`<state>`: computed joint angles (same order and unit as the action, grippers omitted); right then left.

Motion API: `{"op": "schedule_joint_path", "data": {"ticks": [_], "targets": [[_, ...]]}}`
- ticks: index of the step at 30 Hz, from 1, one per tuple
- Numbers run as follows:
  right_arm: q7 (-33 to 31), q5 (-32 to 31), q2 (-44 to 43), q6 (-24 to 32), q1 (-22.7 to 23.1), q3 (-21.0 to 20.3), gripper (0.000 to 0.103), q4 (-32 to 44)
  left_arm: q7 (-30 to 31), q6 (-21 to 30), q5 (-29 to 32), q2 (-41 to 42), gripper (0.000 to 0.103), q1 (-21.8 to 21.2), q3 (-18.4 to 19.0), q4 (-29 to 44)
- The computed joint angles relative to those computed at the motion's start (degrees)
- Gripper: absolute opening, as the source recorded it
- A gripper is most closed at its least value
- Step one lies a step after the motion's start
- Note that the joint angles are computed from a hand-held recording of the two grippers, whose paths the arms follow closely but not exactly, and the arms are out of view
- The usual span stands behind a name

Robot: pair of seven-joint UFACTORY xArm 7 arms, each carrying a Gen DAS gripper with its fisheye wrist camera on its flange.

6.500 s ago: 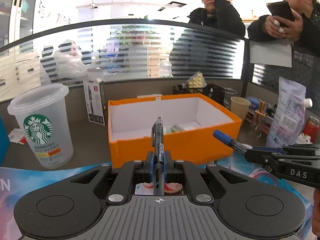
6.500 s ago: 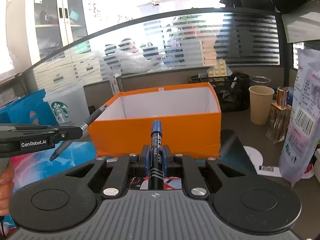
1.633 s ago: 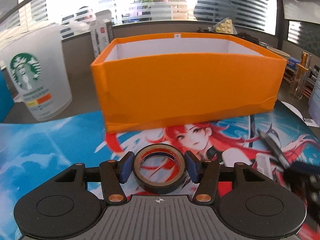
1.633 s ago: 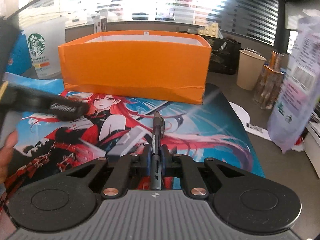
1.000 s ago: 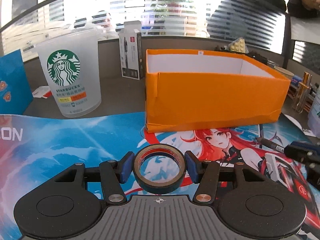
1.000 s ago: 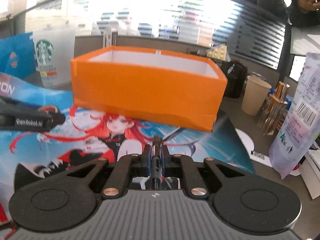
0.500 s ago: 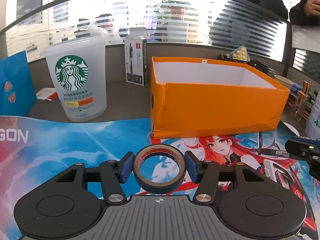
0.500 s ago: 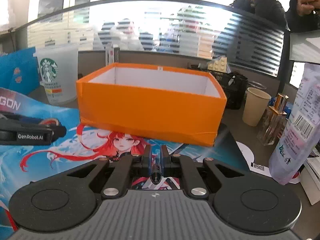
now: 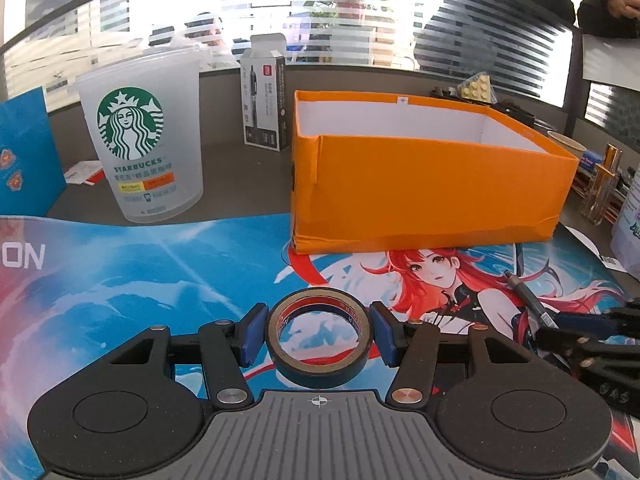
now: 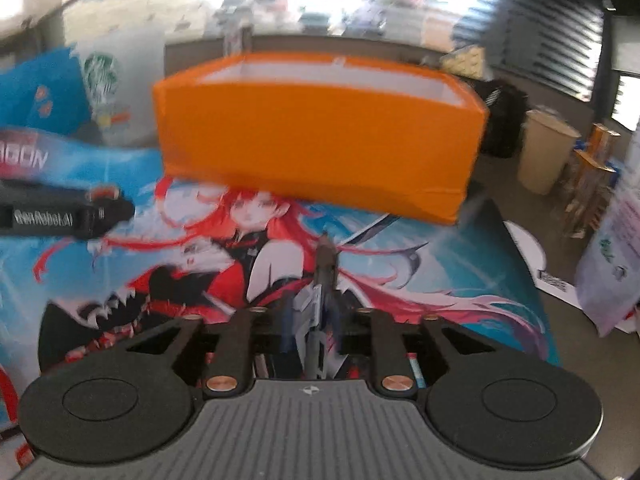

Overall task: Organize rigid objects
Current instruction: 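Carry the tape roll with left tool into the box while right tool carries the pen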

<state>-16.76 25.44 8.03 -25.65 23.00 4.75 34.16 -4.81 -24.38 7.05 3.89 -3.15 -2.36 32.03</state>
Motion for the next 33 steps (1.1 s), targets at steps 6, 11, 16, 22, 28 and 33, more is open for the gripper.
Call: {"op": "schedule_joint_path", "data": {"ticks": [6, 11, 16, 22, 28, 33], "targets": [[-10.2, 10.8, 2.0, -3.0, 5.5, -1.5, 0.009, 2.1, 0.2, 0.6, 0.6, 0.2, 0.053, 0.3, 0.1, 0.5], [-6.4, 7.0, -0.2, -3.9, 2.8, 0.5, 0.009, 0.8, 1.1, 1.0, -0.4, 0.1, 0.053, 0.1, 0.2, 0.9], [-2.1, 2.4, -2.8, -4.2, 0.4, 2.0, 0.009, -0.3, 2.3, 0.8, -1.9, -0.9, 0.053, -0.4, 0.2, 0.6], [-0.6, 0.4, -3.4, -6.3, -0.7, 2.8, 0.009, 0.0, 5.0, 0.9, -5.3, -2.2, 0.054, -1.4, 0.0, 0.9], [2.1, -3.4, -4.0, -7.7, -2.7, 2.6, 0.009, 0.6, 8.0, 0.8, -9.0, -3.2, 0.054, -2.3, -0.4, 2.1], [4.8, -8.2, -4.9, -7.0, -5.2, 2.0, 0.009, 2.9, 6.2, 2.1, -7.7, -3.3, 0.054, -2.3, -0.4, 6.5]]}}
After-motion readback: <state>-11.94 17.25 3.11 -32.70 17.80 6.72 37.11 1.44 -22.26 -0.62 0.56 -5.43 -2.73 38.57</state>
